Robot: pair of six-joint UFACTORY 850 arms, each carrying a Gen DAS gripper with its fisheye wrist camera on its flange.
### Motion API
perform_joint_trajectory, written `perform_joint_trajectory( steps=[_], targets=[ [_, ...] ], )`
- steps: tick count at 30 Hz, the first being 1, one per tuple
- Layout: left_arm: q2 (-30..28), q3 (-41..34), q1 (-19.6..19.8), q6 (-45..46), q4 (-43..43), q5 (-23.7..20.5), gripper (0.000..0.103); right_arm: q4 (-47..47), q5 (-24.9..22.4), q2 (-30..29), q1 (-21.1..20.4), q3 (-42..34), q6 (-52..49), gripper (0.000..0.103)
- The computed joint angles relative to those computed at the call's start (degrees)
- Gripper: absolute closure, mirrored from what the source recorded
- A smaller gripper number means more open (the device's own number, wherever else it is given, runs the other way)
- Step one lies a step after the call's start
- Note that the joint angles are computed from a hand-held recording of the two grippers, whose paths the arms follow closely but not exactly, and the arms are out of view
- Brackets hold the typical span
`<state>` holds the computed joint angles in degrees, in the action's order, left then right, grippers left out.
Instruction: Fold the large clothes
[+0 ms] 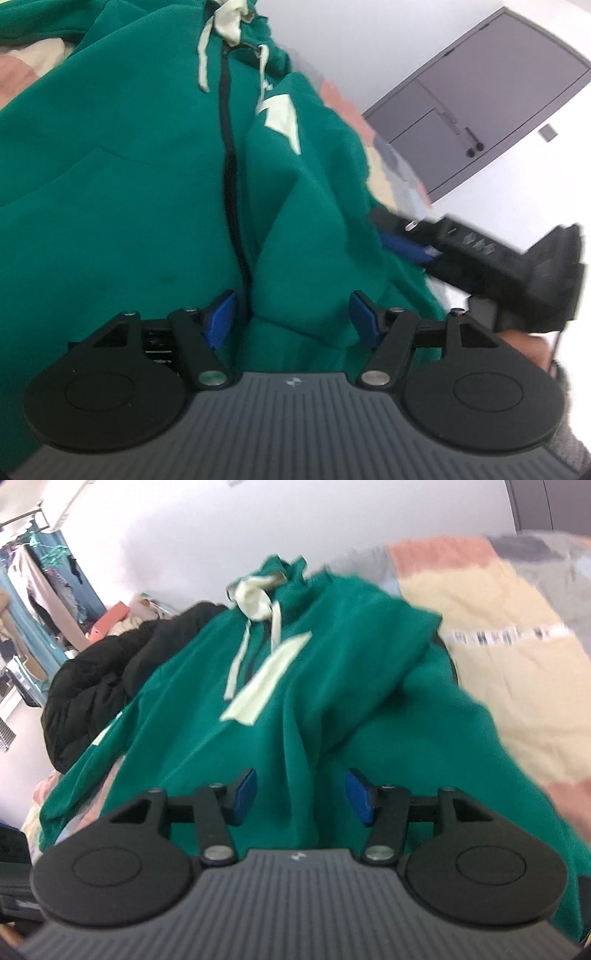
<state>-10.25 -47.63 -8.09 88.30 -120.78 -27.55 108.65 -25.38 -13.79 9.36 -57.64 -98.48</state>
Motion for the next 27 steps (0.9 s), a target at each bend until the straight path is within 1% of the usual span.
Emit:
perform_joint_trajectory(
  steps=[1,2,3,4,5,7,9,11,13,14,16,18,20,22,23,24,25,26,27],
  targets=[
    [-0.25,-0.17,-0.01,0.58,-0.53,0.04,0.044,1.95,-0.42,0.04,0.14,-0.01,-2.55,0.046],
    [-0.51,-0.34,0.04,0.93,-0.91,-0.15,0.063,4.03,-0.92,0.01,0.34,-0.09,-5.74,0.046],
    [-0.69,-0.53,0.03,0.66,-1.04,0.06,0.068,5.89,-1.57,-0.20,0.62,-0.38,-8.86,0.046],
    [-0.42,-0.20,0.06,1.25,-2.09,0.22,0.083,7.72,-2.47,-0.43,0.94,-0.66,-12.26,0.046],
    [-0.05,0.44,0.35,2.87,-3.71,-0.92,0.085,9.06,-3.40,-0.78,1.29,-1.21,-15.18,0.046],
    [1.04,2.03,1.19,6.69,-8.37,-4.05,0.086,9.68,-4.71,-1.74,2.07,-2.85,-18.32,0.046],
    [2.96,3.68,1.93,10.23,-13.20,-5.47,0.086,8.63,-5.90,-3.32,2.89,-5.06,-20.74,0.046],
    [4.97,5.67,3.06,12.75,-17.50,-8.25,0.087,5.95,-7.66,-5.17,3.32,-7.42,-22.26,0.048],
    [7.00,7.47,4.33,14.99,-21.45,-10.07,0.087,2.64,-7.94,-7.18,3.90,-9.84,-20.68,0.048],
    [7.82,8.19,5.08,15.84,-23.23,-10.74,0.087,0.77,-7.26,-8.31,4.26,-11.20,-18.90,0.049],
    [8.89,8.97,6.20,17.69,-25.98,-10.38,0.087,-1.71,-5.52,-9.97,5.01,-13.12,-15.84,0.049],
    [9.54,9.10,7.32,18.14,-26.21,-8.37,0.087,-3.58,-5.03,-11.34,5.45,-14.28,-14.09,0.049],
    [9.08,8.10,7.59,19.19,-26.64,-4.39,0.087,-3.12,-3.45,-12.13,6.02,-14.62,-14.94,0.049],
    [8.32,5.82,6.28,24.19,-28.32,4.23,0.087,-2.45,-2.23,-12.43,6.29,-14.13,-16.10,0.049],
    [7.73,5.05,5.77,25.46,-28.53,6.86,0.087,-2.76,-1.17,-12.58,6.55,-13.89,-16.39,0.050],
    [6.98,4.29,5.44,24.99,-27.61,8.72,0.087,-2.94,-0.04,-12.70,6.83,-13.58,-16.94,0.050],
    [6.14,3.29,4.91,24.90,-26.93,11.51,0.087,-3.62,1.21,-12.84,7.10,-13.30,-16.93,0.050],
    [5.43,2.64,4.90,23.81,-24.82,13.99,0.087,-5.49,2.41,-13.12,7.35,-13.31,-15.54,0.050],
    [4.65,1.96,4.31,24.60,-25.11,16.41,0.086,-7.38,3.50,-13.50,7.61,-13.43,-14.15,0.050]
  ],
)
